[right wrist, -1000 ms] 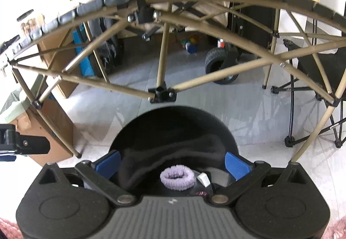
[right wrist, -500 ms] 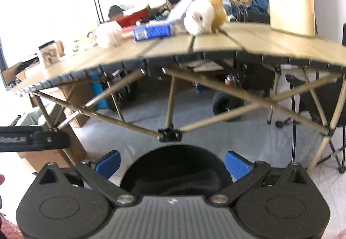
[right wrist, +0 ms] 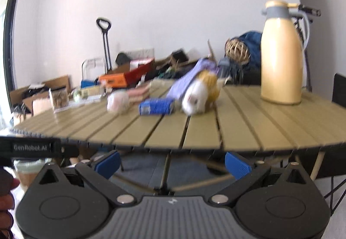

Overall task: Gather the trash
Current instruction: 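Raise both tools back toward the table items, then move the right tool toward the blue handkerchief box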

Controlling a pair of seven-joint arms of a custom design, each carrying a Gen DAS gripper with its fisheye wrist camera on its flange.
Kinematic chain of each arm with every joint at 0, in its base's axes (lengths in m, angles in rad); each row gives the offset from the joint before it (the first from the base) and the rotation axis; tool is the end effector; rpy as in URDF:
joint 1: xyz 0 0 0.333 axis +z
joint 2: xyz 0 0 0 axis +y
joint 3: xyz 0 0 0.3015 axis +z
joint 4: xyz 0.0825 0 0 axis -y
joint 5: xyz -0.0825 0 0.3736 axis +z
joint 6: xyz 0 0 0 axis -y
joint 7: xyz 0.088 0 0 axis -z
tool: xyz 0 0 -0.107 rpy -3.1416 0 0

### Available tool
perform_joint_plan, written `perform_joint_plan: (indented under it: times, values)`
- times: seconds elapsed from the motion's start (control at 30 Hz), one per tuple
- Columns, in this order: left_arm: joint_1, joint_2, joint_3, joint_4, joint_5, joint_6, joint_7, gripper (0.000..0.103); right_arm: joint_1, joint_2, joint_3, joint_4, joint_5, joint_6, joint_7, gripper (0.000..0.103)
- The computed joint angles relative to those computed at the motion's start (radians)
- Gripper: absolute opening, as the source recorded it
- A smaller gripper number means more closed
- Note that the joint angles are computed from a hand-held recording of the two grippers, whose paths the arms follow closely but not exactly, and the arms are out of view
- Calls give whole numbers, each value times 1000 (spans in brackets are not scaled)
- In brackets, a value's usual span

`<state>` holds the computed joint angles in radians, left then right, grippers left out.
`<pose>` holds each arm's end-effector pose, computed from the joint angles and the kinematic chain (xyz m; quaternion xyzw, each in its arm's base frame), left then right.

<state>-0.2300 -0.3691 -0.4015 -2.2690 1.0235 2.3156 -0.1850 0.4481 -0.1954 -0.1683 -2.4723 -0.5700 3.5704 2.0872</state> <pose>0.3878 -0.2843 0.5349 -0.7496 0.4340 -0.3222 0.3821 0.4388 0.1917 0.5063 -0.6839 0.4378 -0.2633 0.5209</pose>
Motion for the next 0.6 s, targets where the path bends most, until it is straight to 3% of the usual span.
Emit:
perform_joint_plan:
  times: [0.17,0.27,0.33,0.5,0.6]
  values:
    - [16,20,2,38,39,-10,-12,103,-28,44,19,62,11,57,32,103]
    - [28,33,8,60,70,-10,-30,103,-80,72,112,92,147,56,-75,103]
    - [37,43,10,81,93,-24,-38,103,-90,104,140,131,181,53,-113,103]
    - [57,55,41,114,134,-4,-62,103,-126,187,136,273,-67,31,101,103]
    - [74,64,53,133,150,12,-67,103,-155,233,179,338,-58,17,93,103]
